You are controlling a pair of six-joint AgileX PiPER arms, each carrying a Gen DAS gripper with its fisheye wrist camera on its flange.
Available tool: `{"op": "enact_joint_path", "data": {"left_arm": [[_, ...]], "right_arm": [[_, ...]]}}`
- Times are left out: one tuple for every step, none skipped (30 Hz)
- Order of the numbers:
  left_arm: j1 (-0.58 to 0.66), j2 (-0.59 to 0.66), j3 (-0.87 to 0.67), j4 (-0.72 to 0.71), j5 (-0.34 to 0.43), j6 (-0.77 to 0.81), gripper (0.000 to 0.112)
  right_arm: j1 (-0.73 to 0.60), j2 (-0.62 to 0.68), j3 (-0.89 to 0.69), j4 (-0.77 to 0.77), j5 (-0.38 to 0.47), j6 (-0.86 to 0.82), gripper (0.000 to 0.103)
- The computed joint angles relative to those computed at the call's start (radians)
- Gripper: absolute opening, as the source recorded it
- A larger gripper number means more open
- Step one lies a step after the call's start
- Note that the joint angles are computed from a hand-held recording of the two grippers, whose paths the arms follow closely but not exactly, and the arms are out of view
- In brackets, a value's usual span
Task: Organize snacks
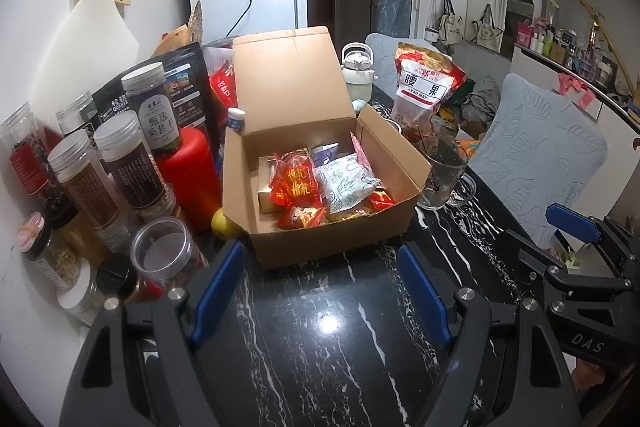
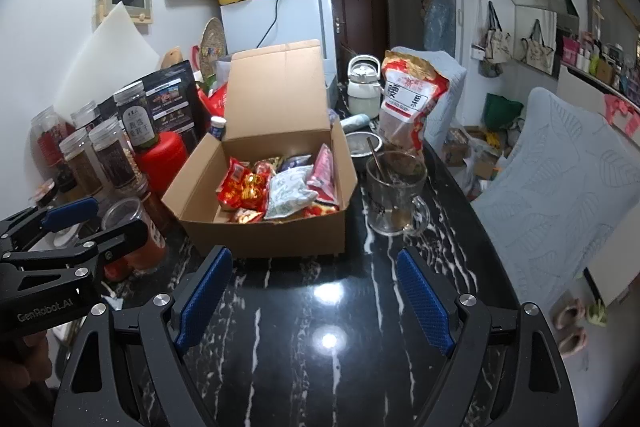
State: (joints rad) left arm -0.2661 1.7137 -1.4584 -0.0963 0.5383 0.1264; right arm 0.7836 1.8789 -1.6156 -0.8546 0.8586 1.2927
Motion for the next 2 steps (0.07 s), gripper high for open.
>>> {"op": "enact_joint_path", "data": {"left_arm": [[0.002,0.002,-0.001,-0.011,0.002,0.009,0.079],[0.004,0.006,-0.005,-0.023,0.007,0.018,0.079]], "right_arm": [[0.000,0.000,0.001,0.000,0.001,0.001,0.085],[0.000,0.000,0.002,0.000,0.001,0.002,0.085]]}}
